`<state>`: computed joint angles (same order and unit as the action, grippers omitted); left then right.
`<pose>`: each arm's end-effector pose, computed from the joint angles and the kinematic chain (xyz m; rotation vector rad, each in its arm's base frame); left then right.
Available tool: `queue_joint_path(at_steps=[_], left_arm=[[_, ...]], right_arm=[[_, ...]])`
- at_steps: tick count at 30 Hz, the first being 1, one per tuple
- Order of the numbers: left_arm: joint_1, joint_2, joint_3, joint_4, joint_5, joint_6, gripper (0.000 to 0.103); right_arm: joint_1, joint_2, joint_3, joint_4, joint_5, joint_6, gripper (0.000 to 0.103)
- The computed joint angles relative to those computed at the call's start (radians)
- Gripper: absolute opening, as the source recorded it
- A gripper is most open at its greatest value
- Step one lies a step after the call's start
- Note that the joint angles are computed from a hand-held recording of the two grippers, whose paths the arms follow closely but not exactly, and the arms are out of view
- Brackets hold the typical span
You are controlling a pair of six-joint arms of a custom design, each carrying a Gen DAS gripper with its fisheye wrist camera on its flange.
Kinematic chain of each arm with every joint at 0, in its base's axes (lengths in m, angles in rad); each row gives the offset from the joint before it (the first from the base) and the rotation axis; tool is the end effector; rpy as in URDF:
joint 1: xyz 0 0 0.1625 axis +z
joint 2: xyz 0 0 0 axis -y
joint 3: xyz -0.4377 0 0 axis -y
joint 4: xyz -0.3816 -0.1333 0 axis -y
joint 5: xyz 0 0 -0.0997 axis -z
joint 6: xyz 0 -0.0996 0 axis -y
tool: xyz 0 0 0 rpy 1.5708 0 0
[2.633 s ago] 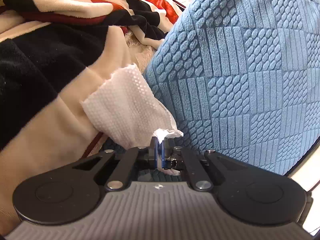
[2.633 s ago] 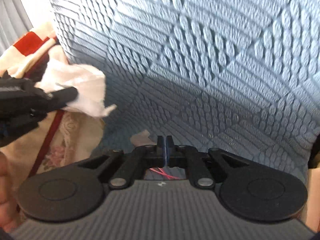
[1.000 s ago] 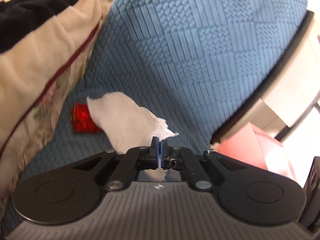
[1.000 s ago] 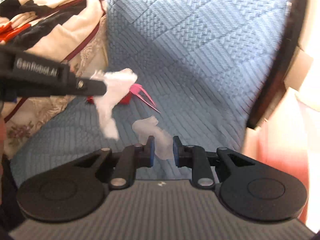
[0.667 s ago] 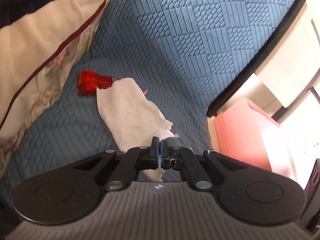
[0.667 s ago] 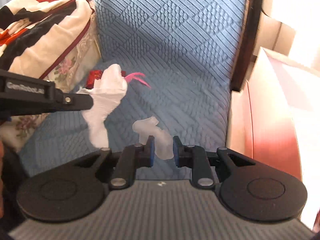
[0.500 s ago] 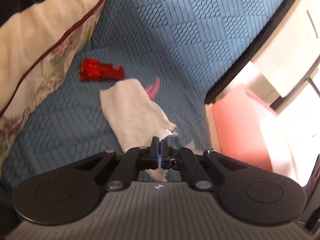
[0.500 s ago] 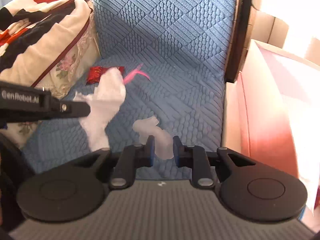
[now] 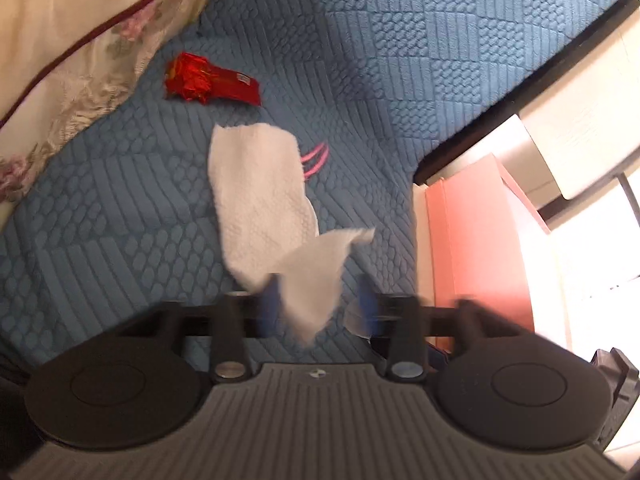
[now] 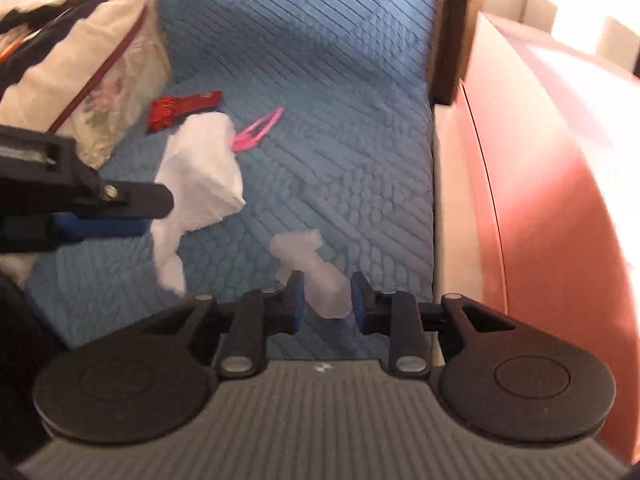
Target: Organize soft objects
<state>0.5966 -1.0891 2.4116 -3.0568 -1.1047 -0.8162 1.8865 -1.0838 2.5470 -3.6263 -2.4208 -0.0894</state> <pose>-0.2386 -0.3773 0.1089 0.1725 2.8925 -0.6851 0.1690 -0.3290 0.1710 0.1479 -2.2608 0.7951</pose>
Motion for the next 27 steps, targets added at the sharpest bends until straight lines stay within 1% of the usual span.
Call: queue_joint_path(at_steps=[2, 3, 4, 7, 10, 13, 15, 17, 20, 21, 23, 25, 27], left_arm=[[-0.01, -0.004, 0.011, -0.023, 0.008, 0.013, 0.062], [-0.013, -0.004, 0.014, -0.031, 0.009, 0.015, 0.069], [-0.015, -0.003, 0.016, -0.034, 0.012, 0.012, 0.073], [-0.017, -0.002, 0.019, -0.035, 0.021, -0.006, 0.074], [-0.019, -0.004, 0.022, -0.021, 0.048, -0.042, 0.076], [-0.018, -0.007, 0.014, 0.027, 0.085, -0.069, 0.078], [-0.007, -0.011, 0.014, 0.028, 0.084, -0.091, 0.079], [0.007, -0.008, 0.024, -0.018, 0.071, -0.103, 0.079], [0.025, 0.019, 0.045, -0.161, 0.055, -0.113, 0.079], [0.027, 0.027, 0.046, -0.187, 0.057, -0.114, 0.079], [0.025, 0.043, 0.036, -0.188, 0.072, -0.109, 0.079], [0.026, 0.059, 0.026, -0.183, 0.081, -0.102, 0.079], [0.03, 0.076, 0.012, -0.172, 0.085, -0.091, 0.079]], right_arm=[[-0.003, -0.004, 0.005, -0.014, 0.013, 0.011, 0.033], [-0.003, -0.004, 0.008, -0.024, 0.019, 0.011, 0.034], [-0.003, -0.004, 0.01, -0.027, 0.025, 0.013, 0.035], [-0.004, -0.008, 0.013, -0.007, 0.031, 0.019, 0.035], [-0.002, -0.015, 0.013, 0.008, 0.044, -0.002, 0.039], [0.004, -0.008, 0.014, -0.016, 0.045, -0.037, 0.042], [0.007, 0.002, 0.015, -0.044, 0.042, -0.063, 0.045], [0.004, 0.006, 0.017, -0.065, 0.053, -0.083, 0.045], [0.007, 0.037, 0.009, -0.102, 0.048, -0.136, 0.045], [0.01, 0.054, 0.004, -0.114, 0.039, -0.161, 0.044], [0.017, 0.091, -0.007, -0.144, 0.015, -0.212, 0.043], [0.02, 0.121, -0.017, -0.174, -0.005, -0.253, 0.04], [0.02, 0.136, -0.023, -0.187, -0.016, -0.268, 0.034]])
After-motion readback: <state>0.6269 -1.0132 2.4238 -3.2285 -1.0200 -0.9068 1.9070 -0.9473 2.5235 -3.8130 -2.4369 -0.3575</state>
